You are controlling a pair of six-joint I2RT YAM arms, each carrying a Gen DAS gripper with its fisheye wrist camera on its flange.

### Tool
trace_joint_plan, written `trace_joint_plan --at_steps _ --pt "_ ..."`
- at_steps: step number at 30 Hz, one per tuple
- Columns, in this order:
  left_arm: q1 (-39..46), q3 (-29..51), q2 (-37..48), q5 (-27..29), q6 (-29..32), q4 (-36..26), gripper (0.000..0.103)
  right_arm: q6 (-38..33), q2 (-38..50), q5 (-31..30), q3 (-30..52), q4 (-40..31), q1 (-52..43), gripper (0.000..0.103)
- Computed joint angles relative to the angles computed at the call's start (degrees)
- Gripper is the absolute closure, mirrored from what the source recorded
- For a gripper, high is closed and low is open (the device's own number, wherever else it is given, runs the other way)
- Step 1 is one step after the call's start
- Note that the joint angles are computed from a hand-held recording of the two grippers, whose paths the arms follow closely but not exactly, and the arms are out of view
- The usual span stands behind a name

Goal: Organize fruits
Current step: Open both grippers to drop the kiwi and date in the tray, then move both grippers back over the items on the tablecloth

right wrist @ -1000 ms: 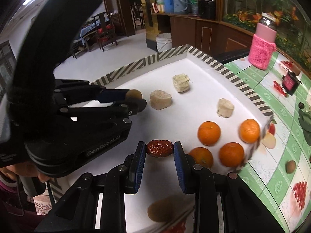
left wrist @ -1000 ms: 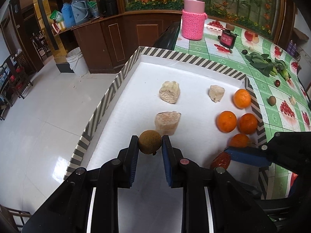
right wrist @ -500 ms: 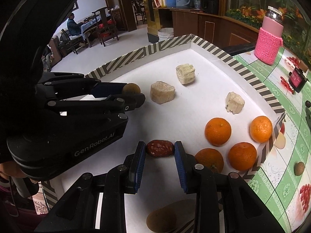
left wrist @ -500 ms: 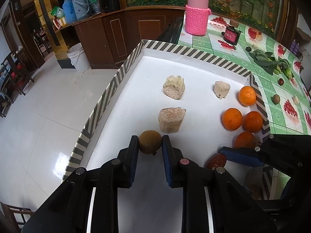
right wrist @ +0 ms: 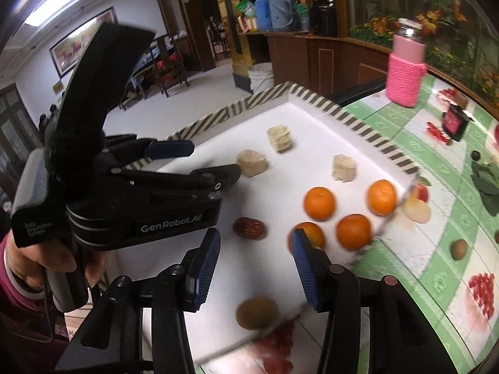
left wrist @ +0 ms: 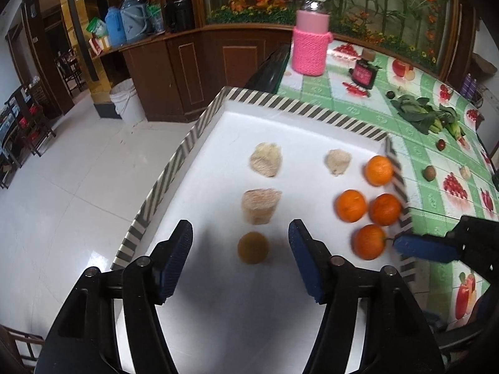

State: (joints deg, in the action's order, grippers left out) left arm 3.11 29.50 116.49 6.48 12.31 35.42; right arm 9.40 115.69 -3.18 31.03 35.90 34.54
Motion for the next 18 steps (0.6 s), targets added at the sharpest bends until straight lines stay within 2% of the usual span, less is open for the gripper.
trace_joint_plan --at_steps 7,11,18 --pt "-5.1 -2.2 -4.4 -0.1 -2.8 -0.2 0.039 -0.7 -6.8 -0.8 -8.3 3.8 -5.8 0.044" --pt "-8.4 -2.6 -5.7 0.5 -4.6 -0.9 0.037 -2.1 -9.9 -1.5 -13.3 5.8 -10.5 0.044" --pt "-17.5 -1.5 -5.9 -1.5 -8.5 -2.6 0.037 -8.0 -11.9 -5.0 -20.4 8.8 -24.7 0.043"
